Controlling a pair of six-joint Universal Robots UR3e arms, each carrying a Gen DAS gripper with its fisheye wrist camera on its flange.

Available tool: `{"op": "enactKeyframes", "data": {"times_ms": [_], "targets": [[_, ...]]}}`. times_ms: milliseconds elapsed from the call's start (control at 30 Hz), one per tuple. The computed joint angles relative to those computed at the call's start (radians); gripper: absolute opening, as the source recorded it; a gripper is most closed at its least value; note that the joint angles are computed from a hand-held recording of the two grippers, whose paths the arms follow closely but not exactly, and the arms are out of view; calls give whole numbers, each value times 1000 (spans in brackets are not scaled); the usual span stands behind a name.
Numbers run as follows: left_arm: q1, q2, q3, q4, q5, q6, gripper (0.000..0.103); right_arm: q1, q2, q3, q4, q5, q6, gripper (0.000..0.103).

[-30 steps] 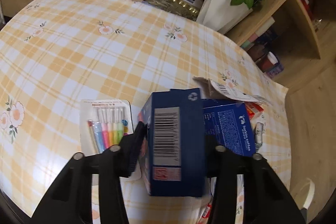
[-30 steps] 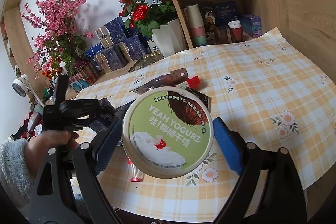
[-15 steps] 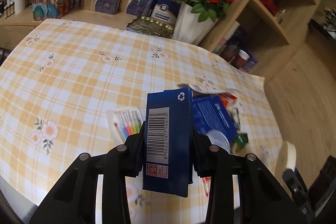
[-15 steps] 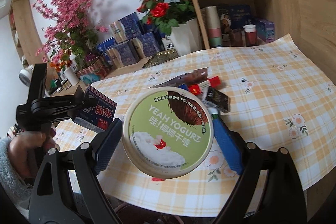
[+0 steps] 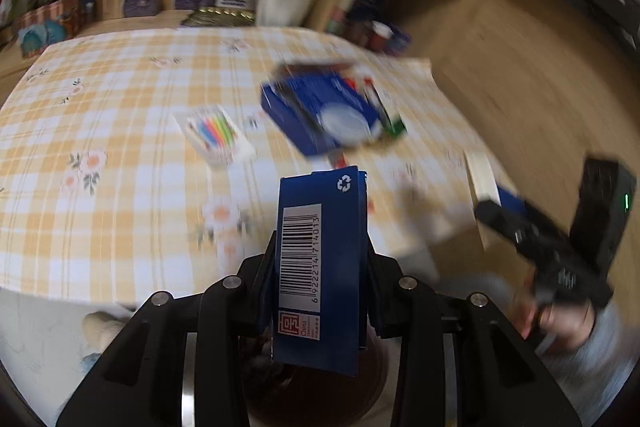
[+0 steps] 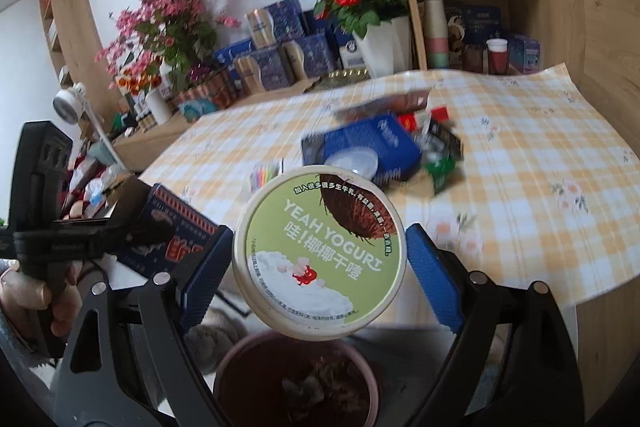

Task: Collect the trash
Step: 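Carry the blue box and yogurt lid over the brown bin and open the left tool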

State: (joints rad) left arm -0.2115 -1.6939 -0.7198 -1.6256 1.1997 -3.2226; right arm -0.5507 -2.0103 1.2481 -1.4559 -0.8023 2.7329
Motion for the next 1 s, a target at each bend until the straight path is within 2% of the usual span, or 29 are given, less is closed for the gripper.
{"op": "enactKeyframes", "data": {"times_ms": [167,300,500,800,900,1000], "targets": [[-29,196,-326,41,-5,71,36,-75,-140,73,208,45,-147,86],[-49,253,-482,52,4,72,36,-39,-179,134,228,21,-149,86],[-75,214,-564,46,58,47,36,5,-201,213,203,6,-121,86],[-202,-1,-527,60,187,30,36,-45,-209,241,276,13,-158,86],[-231,-64,-512,67,234,24,39,-82,-216,239,317,16,-184,86],[-223,-65,-533,107,233,22,46,-121,-226,236,360,21,-213,86]]}}
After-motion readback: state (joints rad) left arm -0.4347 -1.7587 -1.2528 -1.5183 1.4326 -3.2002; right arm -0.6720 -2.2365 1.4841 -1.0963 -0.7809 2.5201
